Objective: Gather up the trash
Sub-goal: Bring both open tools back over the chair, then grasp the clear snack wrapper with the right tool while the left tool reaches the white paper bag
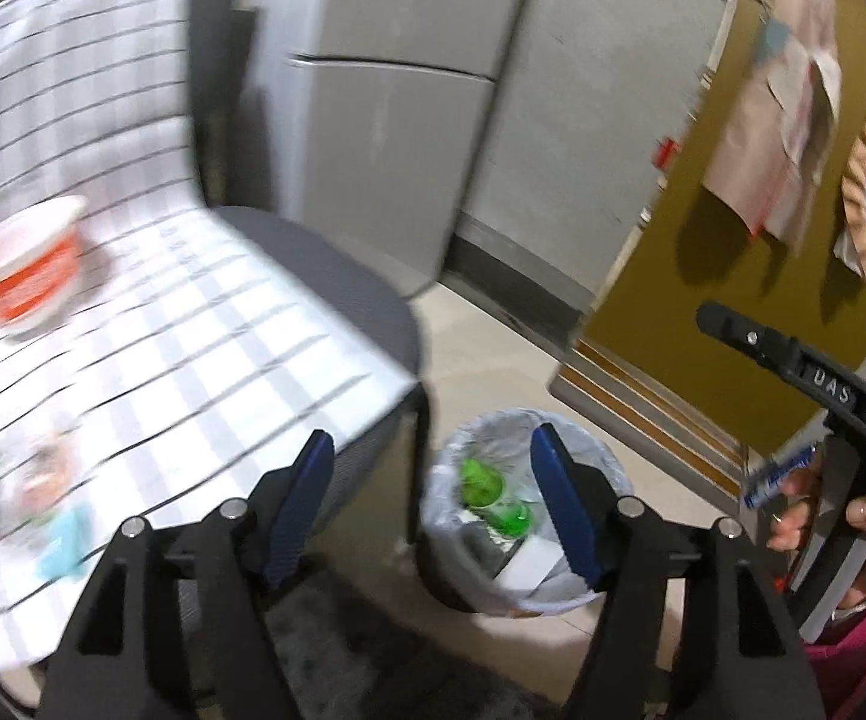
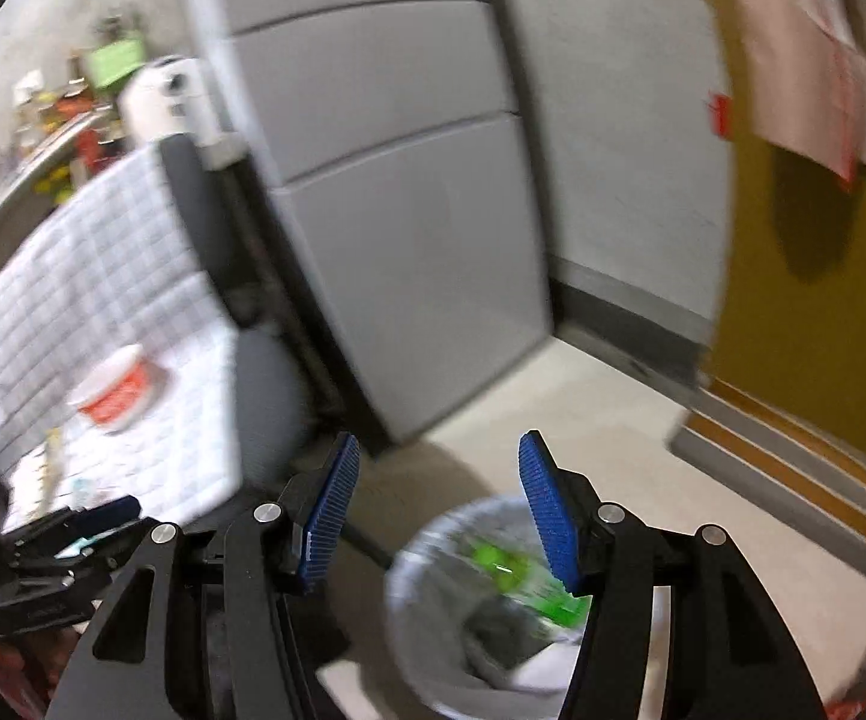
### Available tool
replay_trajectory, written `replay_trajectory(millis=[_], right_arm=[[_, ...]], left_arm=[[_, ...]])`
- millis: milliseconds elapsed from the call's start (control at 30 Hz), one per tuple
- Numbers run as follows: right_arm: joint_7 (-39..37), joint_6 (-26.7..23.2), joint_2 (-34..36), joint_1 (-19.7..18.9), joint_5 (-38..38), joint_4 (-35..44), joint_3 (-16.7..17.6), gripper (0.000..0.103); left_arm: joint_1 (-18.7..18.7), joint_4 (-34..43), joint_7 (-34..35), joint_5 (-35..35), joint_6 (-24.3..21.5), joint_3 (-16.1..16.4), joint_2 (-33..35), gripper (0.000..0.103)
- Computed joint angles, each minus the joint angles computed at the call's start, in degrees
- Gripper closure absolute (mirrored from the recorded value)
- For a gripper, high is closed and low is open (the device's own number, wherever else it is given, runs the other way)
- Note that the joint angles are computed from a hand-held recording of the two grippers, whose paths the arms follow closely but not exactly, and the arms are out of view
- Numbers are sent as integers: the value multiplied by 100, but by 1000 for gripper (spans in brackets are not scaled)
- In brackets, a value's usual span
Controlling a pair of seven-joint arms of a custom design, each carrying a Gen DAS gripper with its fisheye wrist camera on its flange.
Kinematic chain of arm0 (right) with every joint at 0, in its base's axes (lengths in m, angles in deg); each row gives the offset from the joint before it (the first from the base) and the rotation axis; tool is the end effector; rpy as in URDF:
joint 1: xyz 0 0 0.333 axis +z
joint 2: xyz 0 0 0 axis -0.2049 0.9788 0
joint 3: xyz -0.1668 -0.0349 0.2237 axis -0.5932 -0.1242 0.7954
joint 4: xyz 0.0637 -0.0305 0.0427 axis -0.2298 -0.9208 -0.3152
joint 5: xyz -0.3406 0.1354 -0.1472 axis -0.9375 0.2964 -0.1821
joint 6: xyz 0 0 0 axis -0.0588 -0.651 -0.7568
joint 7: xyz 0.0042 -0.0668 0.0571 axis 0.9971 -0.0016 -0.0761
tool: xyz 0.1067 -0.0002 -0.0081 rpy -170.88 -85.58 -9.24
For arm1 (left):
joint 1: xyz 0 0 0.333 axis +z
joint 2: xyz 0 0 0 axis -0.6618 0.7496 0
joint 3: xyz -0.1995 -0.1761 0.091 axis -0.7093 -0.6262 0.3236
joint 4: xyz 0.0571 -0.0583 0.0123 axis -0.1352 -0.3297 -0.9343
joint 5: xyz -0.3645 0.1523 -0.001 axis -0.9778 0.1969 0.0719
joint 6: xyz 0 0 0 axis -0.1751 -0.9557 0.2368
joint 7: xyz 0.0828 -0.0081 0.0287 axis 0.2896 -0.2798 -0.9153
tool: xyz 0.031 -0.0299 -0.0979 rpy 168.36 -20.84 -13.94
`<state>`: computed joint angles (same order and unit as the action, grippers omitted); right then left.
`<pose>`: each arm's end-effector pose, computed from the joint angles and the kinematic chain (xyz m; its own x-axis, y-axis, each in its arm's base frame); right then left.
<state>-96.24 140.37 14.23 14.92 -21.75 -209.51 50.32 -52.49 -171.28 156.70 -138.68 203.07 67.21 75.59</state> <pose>0.3399 0.2861 0.4197 -0.7003 -0.6715 -0.2424 -0.2835 0.5732 -0.7688 0.5328 -0.2521 0.3949 -0.8996 -0.3844 0.2075 -0.4155 0.6066 -0.6777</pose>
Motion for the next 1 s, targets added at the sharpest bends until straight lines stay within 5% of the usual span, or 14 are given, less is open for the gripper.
replay_trajectory(millis=[267, 467, 633, 733, 800, 1000], right_arm=[[-2060, 2332, 2202, -210, -837, 2161, -587, 43], [-4090, 3638, 4218, -161, 287, 4046, -875, 42], [-5012, 3712, 5031, -111, 1155, 4795, -932, 57], [-4836, 3627, 5143, 193, 1066, 4945, -1344, 55], [-4900, 3524, 5219, 322, 1051, 5089, -1589, 43], [-6351, 3767, 5892, -68, 2179, 5825, -1465, 42]], left_arm=[[492, -179, -281, -80, 879, 463, -198, 36], [923, 187, -1026, 289, 1578, 615, 157, 36], [1169, 413, -1468, 615, 1696, 566, 454, 36], [1285, 573, -1612, 757, 1666, 504, 657, 36], [1349, 675, -1663, 819, 1637, 459, 766, 36], [1445, 694, -1671, 865, 1676, 350, 829, 36]])
